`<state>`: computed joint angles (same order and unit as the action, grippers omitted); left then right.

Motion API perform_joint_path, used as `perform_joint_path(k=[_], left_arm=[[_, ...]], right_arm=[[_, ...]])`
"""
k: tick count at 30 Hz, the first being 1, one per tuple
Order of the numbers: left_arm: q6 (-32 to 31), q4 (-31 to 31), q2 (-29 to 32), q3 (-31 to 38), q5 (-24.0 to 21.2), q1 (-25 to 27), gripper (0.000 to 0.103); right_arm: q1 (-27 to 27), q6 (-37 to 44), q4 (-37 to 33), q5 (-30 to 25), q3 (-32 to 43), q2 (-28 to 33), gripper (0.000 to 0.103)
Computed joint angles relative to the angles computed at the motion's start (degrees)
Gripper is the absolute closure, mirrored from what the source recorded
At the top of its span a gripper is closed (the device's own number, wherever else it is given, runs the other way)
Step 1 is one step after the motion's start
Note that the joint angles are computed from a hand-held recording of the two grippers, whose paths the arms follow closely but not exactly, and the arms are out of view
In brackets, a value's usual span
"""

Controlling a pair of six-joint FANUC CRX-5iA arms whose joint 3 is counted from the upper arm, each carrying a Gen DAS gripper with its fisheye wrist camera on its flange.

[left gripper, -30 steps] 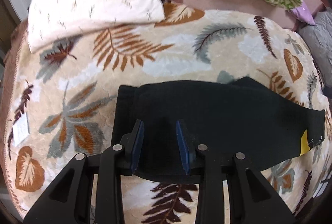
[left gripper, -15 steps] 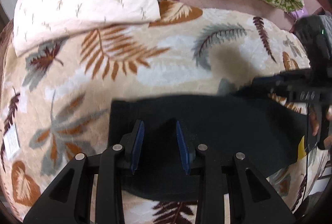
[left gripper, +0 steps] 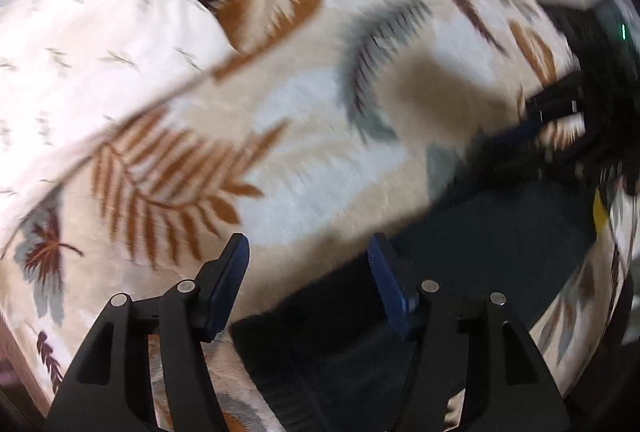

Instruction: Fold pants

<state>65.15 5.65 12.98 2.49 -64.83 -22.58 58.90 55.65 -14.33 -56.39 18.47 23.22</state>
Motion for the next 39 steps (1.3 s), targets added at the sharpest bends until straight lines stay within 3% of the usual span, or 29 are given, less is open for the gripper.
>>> perform_joint_path(k=[3,6,11,14,16,20,22,24,27,29,30,34,36,39], left_arm=[[-2.3,-0.8,0.3,-0.6,-1.1,-0.6,0.042],[-3.5,0.8,-0.5,-1.7,-0.9,-0.5,0.062],[-1.2,-5.0,-1.9,-0.1,-1.4,-3.5,0.080],[2.3,-7.3,-1.6,0.9,-0.2,-4.5,0.081],[5.1,-10.9,-0.2,2.5,-1.2,-5.2,0.081],[0.8,0.1,-2.7,-0.8,2.9,-2.6,0.081],[-1.3,2.6,-2.2,-0.3,2.9,-3.4,0.080],[-1.0,-0.3,-0.4,2.0,1.8,-5.8,0.080],[-1.8,-1.1,2.3,3.8,-0.8,-6.4,0.080],[-3.3,-2.1,3.8,4.5,-2.8,-7.2,0.079],[-4.1,-3.2,3.2,3.4,-1.4,-7.8,0.079],[-1.8,-2.7,3.9,5.0,-2.7,-7.0,0.079],[-0.3,-5.2,3.5,5.5,-1.9,-7.4,0.087],[2.7,-9.0,3.6,6.4,-1.3,-8.3,0.089]], right_arm=[[0.2,2.5,0.4,-0.6,0.9,0.5,0.084],[0.8,1.6,2.6,0.3,0.1,0.2,0.090],[2.2,-2.5,7.7,2.9,-1.9,-1.0,0.094],[2.0,-3.9,8.6,5.6,-3.8,-2.7,0.095],[2.3,-6.6,11.1,6.3,-5.3,-3.4,0.101],[1.6,-8.8,11.1,6.5,-7.6,-4.3,0.101],[-0.2,-5.6,4.6,8.2,-7.8,-5.0,0.095],[-0.2,-5.0,3.8,8.8,-7.9,-5.1,0.092],[-0.5,-4.0,1.3,8.2,-7.0,-4.4,0.076],[-0.5,-2.6,0.3,7.0,-5.8,-3.6,0.076],[-0.3,-1.9,0.3,5.8,-4.8,-2.8,0.076],[0.7,-0.4,3.0,4.0,-3.4,-1.5,0.092],[1.5,-3.1,6.9,4.4,-4.1,-1.6,0.100],[1.5,-5.8,9.2,6.8,-5.9,-3.0,0.100]])
